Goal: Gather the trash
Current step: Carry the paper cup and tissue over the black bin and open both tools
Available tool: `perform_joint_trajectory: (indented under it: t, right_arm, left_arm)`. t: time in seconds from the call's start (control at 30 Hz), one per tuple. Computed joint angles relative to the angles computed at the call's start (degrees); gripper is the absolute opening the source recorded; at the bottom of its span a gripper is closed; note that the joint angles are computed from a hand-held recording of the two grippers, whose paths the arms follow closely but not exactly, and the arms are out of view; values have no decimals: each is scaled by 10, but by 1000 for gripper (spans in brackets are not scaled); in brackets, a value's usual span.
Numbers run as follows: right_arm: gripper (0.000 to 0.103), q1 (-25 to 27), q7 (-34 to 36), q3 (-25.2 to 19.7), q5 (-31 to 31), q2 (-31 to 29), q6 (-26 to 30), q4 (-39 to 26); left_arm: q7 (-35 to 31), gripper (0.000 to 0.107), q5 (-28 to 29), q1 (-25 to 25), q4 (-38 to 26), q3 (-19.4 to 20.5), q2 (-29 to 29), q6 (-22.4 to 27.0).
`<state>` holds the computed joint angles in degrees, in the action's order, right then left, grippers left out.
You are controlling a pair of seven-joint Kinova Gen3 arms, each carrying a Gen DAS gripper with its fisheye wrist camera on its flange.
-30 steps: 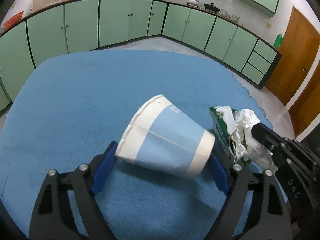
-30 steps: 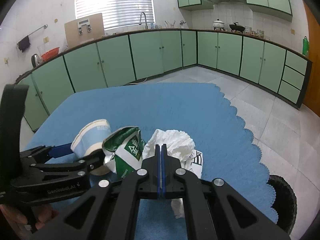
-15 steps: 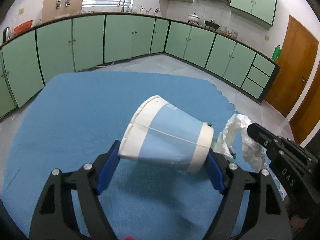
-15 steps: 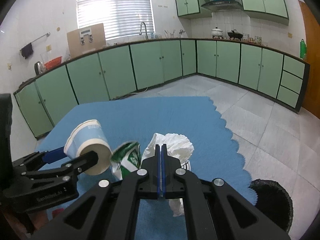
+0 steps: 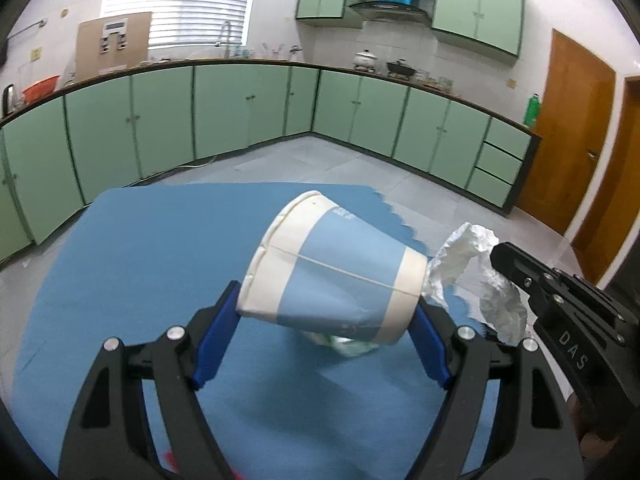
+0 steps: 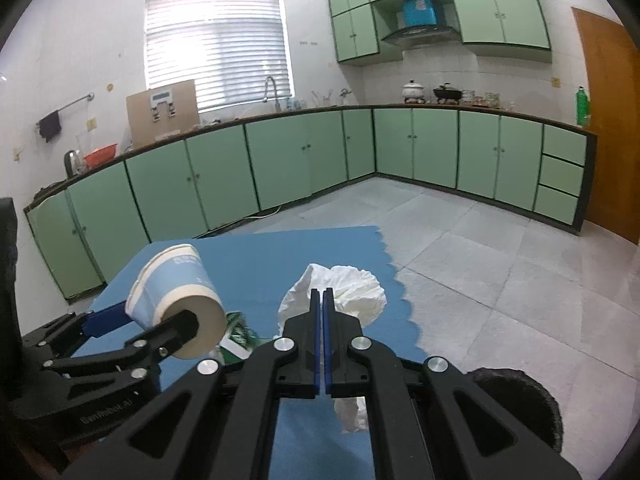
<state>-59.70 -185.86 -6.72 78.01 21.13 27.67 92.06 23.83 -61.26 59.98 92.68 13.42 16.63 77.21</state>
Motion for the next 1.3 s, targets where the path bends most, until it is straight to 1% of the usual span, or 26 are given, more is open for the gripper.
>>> perform_joint_trajectory:
  t: [0.1,0.27,0.5,0.63,0.83,0.9,1.07,1.1,1.13,1.17,1.23,1.3]
  right_arm:
    - [1,9,-27,4,11,-23,9,33]
    - [1,48,-66,-10,28,-55,29,86]
    - [1,113,-85,-33,22,-88,52,149]
    - [1,148,-91,-35,19,-98,51,180]
    - [1,193,-94,-31,17,-90,28,206]
    - [1,204,-90,-27,14,-82,15,207]
    - [4,224,-45,-12,-21,-49,-16,186]
    - [5,221,-41,-4,-27,-45,-19,183]
    - [13,216,-46,3,-24,-42,-20,185]
    - [24,215,-49,9,-22,-39,-23,184]
    - [33,210,-58,16,-18,-38,-20,183]
    - [40,206,-67,21,-13,-36,-15,184]
  left_arm:
    - [-17,76,-10,0,-33,-3,25,-20]
    - [-45,76,-11,11,-79,-24,65,-67]
    - [-106,76,6,24,-159,-57,133,-136]
    - [-150,76,27,26,-215,-72,178,-169]
    - [-215,76,72,21,-295,-92,239,-202]
    - [-240,76,90,18,-320,-98,256,-205]
    - [-310,77,145,-1,-371,-104,289,-217]
    - [-321,77,154,-4,-374,-106,291,-221]
    - [-333,77,163,-5,-386,-110,297,-219]
    - [-342,77,170,-5,-392,-115,300,-219]
    - [-345,78,183,-2,-381,-128,296,-232]
    - [-343,81,195,3,-371,-143,290,-244]
